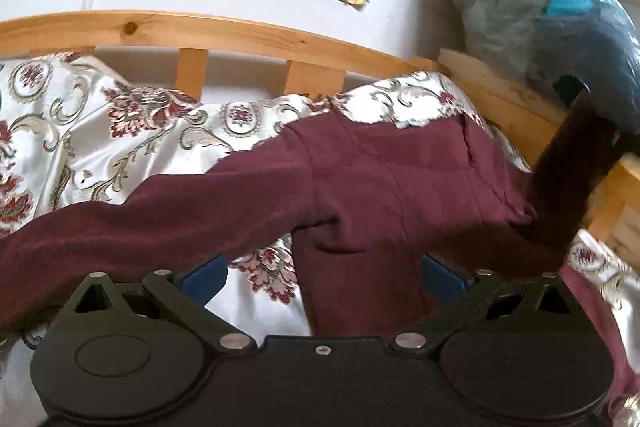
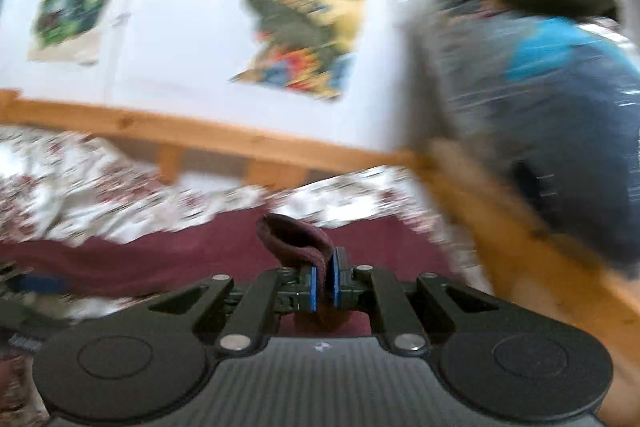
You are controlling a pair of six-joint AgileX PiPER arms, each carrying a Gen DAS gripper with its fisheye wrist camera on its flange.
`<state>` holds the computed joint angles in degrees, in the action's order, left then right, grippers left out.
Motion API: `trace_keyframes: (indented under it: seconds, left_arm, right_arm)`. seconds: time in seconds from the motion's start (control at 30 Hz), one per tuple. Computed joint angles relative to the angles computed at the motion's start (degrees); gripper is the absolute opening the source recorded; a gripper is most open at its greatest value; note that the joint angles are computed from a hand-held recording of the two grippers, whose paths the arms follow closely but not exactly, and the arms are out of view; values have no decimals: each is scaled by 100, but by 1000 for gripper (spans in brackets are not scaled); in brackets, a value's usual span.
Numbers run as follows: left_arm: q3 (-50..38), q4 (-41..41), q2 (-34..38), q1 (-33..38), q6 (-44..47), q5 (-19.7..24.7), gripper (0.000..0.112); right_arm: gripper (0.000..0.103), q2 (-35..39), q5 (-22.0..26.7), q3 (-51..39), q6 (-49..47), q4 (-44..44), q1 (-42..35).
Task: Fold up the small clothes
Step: 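Carry the sleeve across the top's body and release it with the right gripper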
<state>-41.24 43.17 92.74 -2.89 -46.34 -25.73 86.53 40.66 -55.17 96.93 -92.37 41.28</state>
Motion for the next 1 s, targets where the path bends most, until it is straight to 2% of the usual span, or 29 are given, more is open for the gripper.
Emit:
trace_keyframes:
  seconds: [0.1, 0.2, 0.27, 0.33, 0.4, 0.47, 0.5, 0.67, 0.8, 0.9, 0.97, 1.0]
  left_arm:
    - [-66, 101, 59, 142, -267, -49, 102]
    - [-155, 117, 163, 235, -418, -71, 102]
    - [-237, 216, 244, 270, -604, -40, 102]
    - [-321, 469, 330, 305, -875, -33, 102]
    - [-366, 675, 397, 332, -1046, -60, 102]
    - [-384, 845, 460, 347, -1169, -151, 102]
    - [-384, 936, 493, 359, -1212, -235, 102]
    - [-396, 1245, 652, 230, -1241, -469, 102]
    - [-473, 773, 833, -259, -555, 10, 102]
    - [-654, 1003, 1010, -544, -528, 499, 102]
    - [-755, 1352, 1093, -658, -781, 785, 102]
    - [-780, 1481, 1138, -687, -877, 858, 102]
  right_arm:
    - [9, 415, -530, -318, -342, 312, -64]
    - [10, 607, -838, -236, -480, 498, -22]
    - [16, 642, -1080, -99, -591, 738, 5]
    - [28, 584, -1278, 141, -447, 787, 55]
    - [66, 515, -1569, 351, -269, 757, -20]
    - [80, 267, -1830, 705, 227, 372, -137]
    - [82, 149, -1869, 844, 288, 338, -181]
    - [85, -292, -1521, 1268, 132, 713, -686]
    - [79, -251, -1538, 1324, 575, 440, -1819]
    - [68, -2, -2137, 1105, 697, 463, -2910]
    - [67, 174, -2588, 961, 937, 218, -3477]
    - [67, 277, -2829, 866, 1251, -178, -3707]
